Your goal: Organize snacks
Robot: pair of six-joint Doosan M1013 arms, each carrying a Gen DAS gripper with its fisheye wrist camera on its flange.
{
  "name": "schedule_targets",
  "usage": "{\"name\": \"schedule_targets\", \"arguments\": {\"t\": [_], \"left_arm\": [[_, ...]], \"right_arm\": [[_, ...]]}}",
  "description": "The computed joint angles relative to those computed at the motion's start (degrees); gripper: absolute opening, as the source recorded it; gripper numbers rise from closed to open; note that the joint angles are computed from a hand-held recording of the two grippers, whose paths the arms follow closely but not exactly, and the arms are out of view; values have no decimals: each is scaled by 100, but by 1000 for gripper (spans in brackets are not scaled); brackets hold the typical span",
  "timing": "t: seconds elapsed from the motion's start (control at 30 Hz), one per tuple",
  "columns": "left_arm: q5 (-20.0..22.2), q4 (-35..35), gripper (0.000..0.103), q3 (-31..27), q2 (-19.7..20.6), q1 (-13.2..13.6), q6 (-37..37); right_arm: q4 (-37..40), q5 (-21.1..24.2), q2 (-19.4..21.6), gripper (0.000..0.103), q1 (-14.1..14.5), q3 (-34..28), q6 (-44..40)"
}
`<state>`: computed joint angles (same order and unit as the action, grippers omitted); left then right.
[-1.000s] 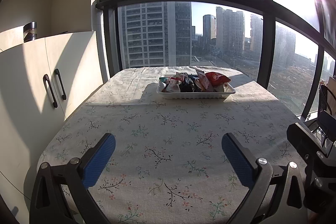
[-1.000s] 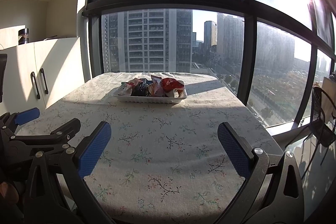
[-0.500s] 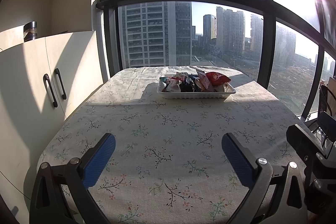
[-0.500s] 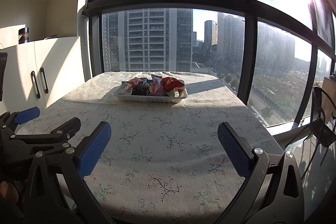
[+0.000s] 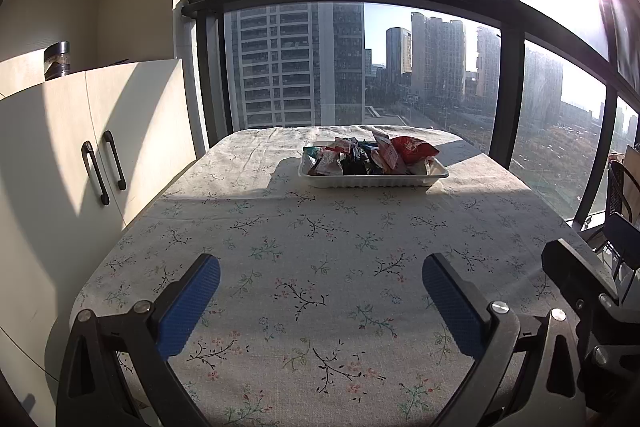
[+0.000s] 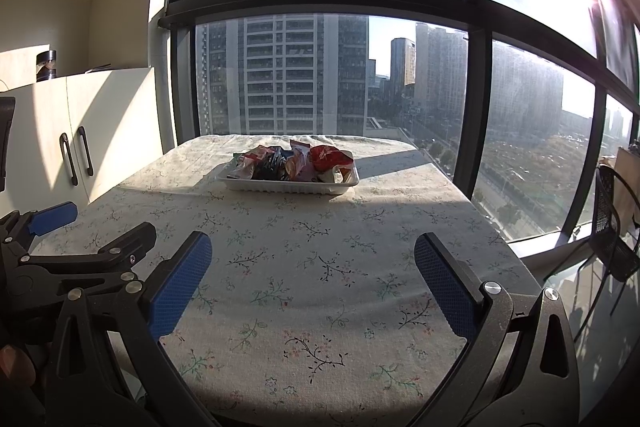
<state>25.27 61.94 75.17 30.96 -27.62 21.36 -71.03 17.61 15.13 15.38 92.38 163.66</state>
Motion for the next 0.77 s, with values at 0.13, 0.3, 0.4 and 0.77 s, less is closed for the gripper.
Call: {"name": "schedule_targets", "arguments": {"t": [0.13, 0.3, 0.4, 0.77], "left_arm": [[11, 2, 103, -7, 3, -3, 0], [15, -20, 103, -21, 9, -1, 25], [11, -19, 103, -17, 7, -1, 23], [-16, 332, 103, 22, -20, 20, -364]], "right_arm": [[30, -2, -2, 103, 0, 5, -26], [39, -45, -3, 103, -18, 21, -57], [42, -46, -3, 103, -18, 19, -63], [-546, -142, -61, 103, -92, 88, 611]]}}
